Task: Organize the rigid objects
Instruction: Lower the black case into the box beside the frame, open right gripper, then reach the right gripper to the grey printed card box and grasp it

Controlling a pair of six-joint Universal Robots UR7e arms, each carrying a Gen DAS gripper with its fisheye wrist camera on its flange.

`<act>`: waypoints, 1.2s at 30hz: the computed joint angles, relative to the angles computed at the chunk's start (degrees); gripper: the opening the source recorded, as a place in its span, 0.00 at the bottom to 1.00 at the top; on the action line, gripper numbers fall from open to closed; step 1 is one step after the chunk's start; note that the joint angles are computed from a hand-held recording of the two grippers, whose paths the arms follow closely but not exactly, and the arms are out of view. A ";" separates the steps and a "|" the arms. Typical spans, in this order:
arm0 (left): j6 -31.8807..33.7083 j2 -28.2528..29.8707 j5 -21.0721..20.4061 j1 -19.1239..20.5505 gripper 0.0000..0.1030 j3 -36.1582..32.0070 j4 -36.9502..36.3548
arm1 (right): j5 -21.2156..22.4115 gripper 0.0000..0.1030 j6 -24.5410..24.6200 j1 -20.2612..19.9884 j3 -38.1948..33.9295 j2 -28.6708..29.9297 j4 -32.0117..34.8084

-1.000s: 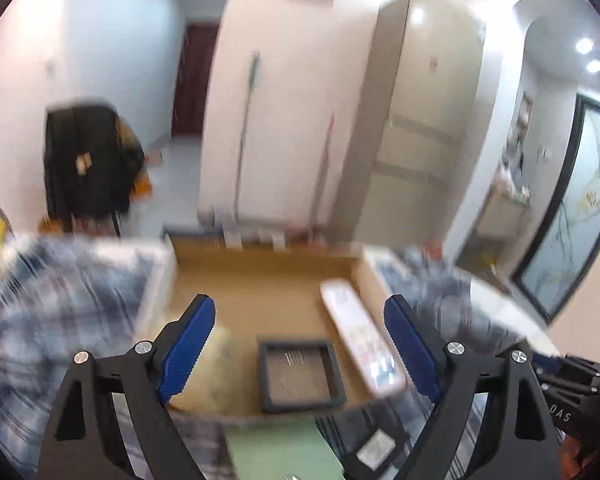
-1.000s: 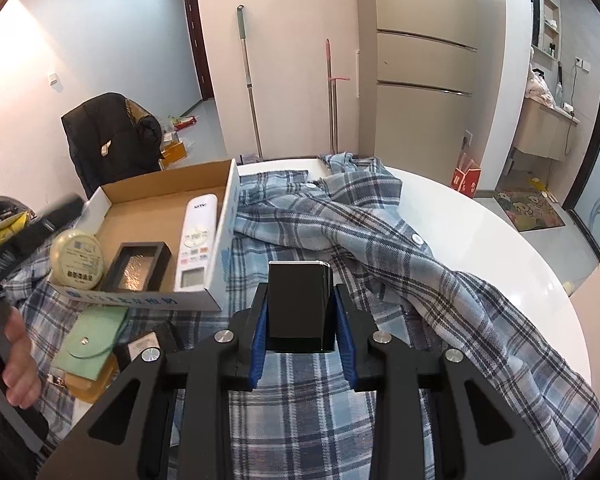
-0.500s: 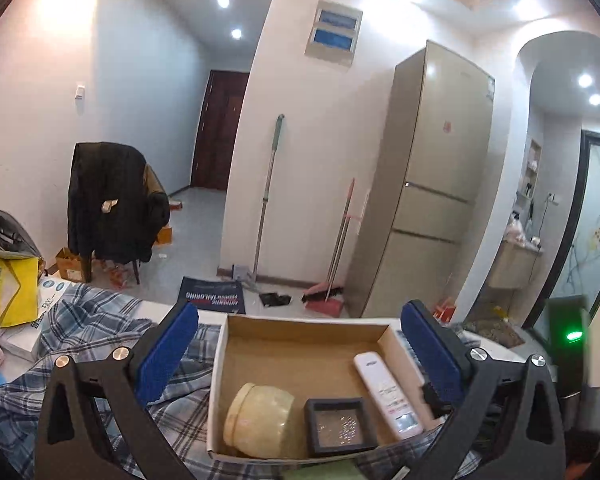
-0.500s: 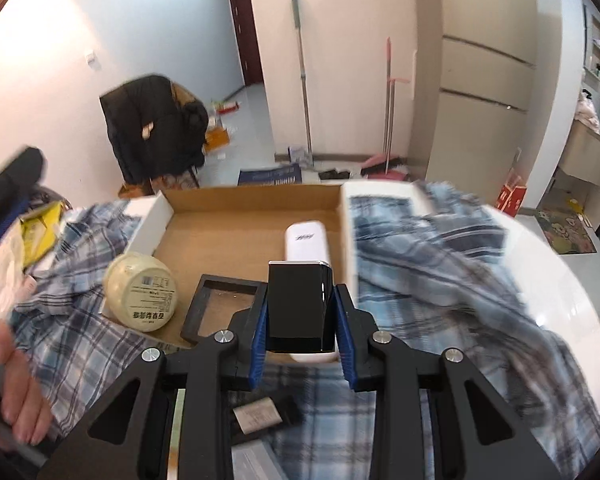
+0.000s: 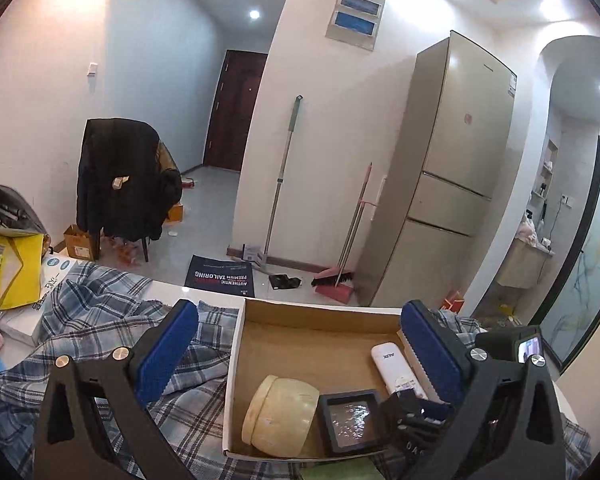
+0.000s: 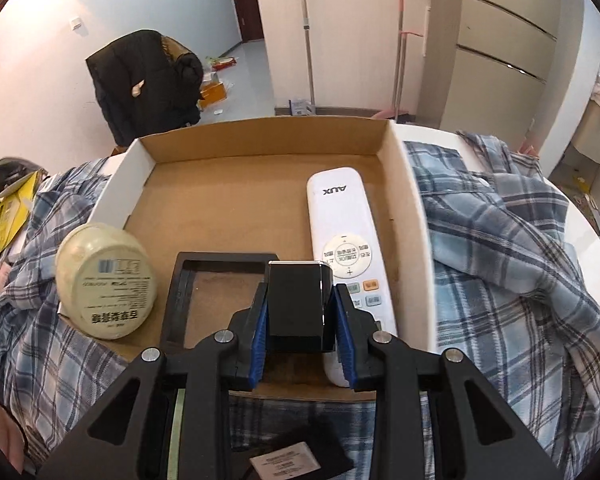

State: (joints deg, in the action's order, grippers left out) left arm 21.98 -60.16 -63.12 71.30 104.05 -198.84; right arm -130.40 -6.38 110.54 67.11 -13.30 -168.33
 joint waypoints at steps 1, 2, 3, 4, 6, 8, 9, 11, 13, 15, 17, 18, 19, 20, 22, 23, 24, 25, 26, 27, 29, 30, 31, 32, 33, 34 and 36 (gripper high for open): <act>0.00 -0.05 0.07 -0.08 1.00 0.01 -0.07 | 0.56 0.28 0.29 0.01 0.05 -0.05 0.50; 0.14 -0.10 0.15 -0.17 1.00 0.03 -0.11 | 1.14 0.28 0.48 -0.03 0.11 -0.14 0.88; 0.31 -0.16 0.19 -0.25 1.00 0.05 -0.11 | 1.86 0.28 0.87 -0.08 0.23 -0.30 1.33; 0.62 -0.17 0.16 -0.30 1.00 0.16 -0.26 | 2.07 0.28 1.08 -0.07 0.16 -0.30 1.55; 1.14 -0.19 0.33 -0.61 1.00 0.38 -0.43 | 1.90 0.28 0.56 0.01 -0.13 -0.05 1.54; 1.73 -0.32 0.25 -0.87 1.00 0.62 -0.44 | 1.61 0.37 0.45 0.01 -0.09 -0.17 2.05; 2.07 -0.51 0.07 -1.03 1.00 0.79 -0.43 | 1.79 0.38 0.62 0.06 0.39 -0.63 2.39; 2.65 -0.99 0.03 -1.57 1.00 1.33 -1.20 | 2.04 0.50 -0.11 0.40 1.94 -1.73 1.06; 3.26 -1.87 -0.54 -2.06 1.00 2.05 -1.89 | 0.75 0.54 -2.17 1.14 3.87 -2.80 -2.60; 4.14 -3.24 -1.41 -2.73 1.00 3.05 -2.38 | -0.22 0.54 -4.34 2.06 6.58 -4.40 -7.16; 5.95 -4.84 -2.37 -3.71 1.00 4.37 -4.04 | -0.01 0.54 -5.08 2.75 9.73 -6.54 -10.23; 7.04 -5.65 -2.85 -4.26 1.00 5.14 -5.41 | 0.74 0.54 -5.26 3.07 11.83 -7.95 -11.80; 7.86 -6.29 -3.04 -4.74 1.00 5.76 -6.56 | 1.28 0.54 -5.40 3.34 13.22 -8.97 -12.63; 8.66 -7.06 -2.92 -5.47 1.00 6.42 -7.80 | 1.71 0.54 -5.71 3.69 14.91 -10.13 -13.79; 9.26 -8.73 -2.24 -6.81 1.00 7.89 -9.28 | 2.18 0.54 -6.69 4.44 17.79 -11.88 -16.85; 9.41 -9.86 -2.19 -7.47 1.00 8.88 -9.61 | 2.52 0.54 -7.38 4.86 19.33 -12.73 -18.84; 9.67 -11.01 -2.05 -8.13 1.00 9.98 -9.85 | 2.85 0.54 -8.13 5.27 20.74 -13.48 -20.81; 9.91 -12.11 -1.49 -8.88 1.00 11.19 -10.41 | 3.10 0.54 -8.79 5.68 22.07 -14.12 -22.80; 10.07 -12.98 -1.15 -9.40 1.00 12.17 -10.78 | 3.34 0.54 -9.14 6.06 22.99 -14.59 -24.33; 10.36 -14.39 -1.07 -10.12 1.00 13.70 -11.13 | 3.85 0.54 -9.36 6.42 24.18 -15.19 -25.97; 11.33 -16.39 -0.85 -11.17 1.00 16.23 -12.26 | 5.65 0.54 -9.60 7.00 27.16 -16.67 -29.33; 12.15 -17.35 -0.52 -11.81 1.00 17.62 -13.02 | 6.14 0.54 -9.72 7.21 28.28 -17.02 -30.71; 13.07 -18.39 -0.25 -12.41 1.00 19.13 -13.69 | 6.53 0.54 -9.95 7.44 29.48 -17.55 -31.79; 13.53 -19.49 -0.13 -12.86 1.00 20.55 -13.70 | 7.01 0.54 -10.37 7.65 30.66 -18.06 -32.75; 13.18 -20.86 -0.15 -13.14 1.00 21.91 -12.58 | 7.47 0.54 -10.81 7.81 31.74 -18.42 -33.89; 12.19 -22.18 -0.15 -13.26 1.00 23.12 -11.08 | 7.82 0.54 -11.07 7.94 32.72 -18.61 -35.14; 10.44 -23.90 0.50 -13.79 1.00 24.81 -8.93 | 8.56 0.54 -11.23 8.05 34.43 -18.98 -36.84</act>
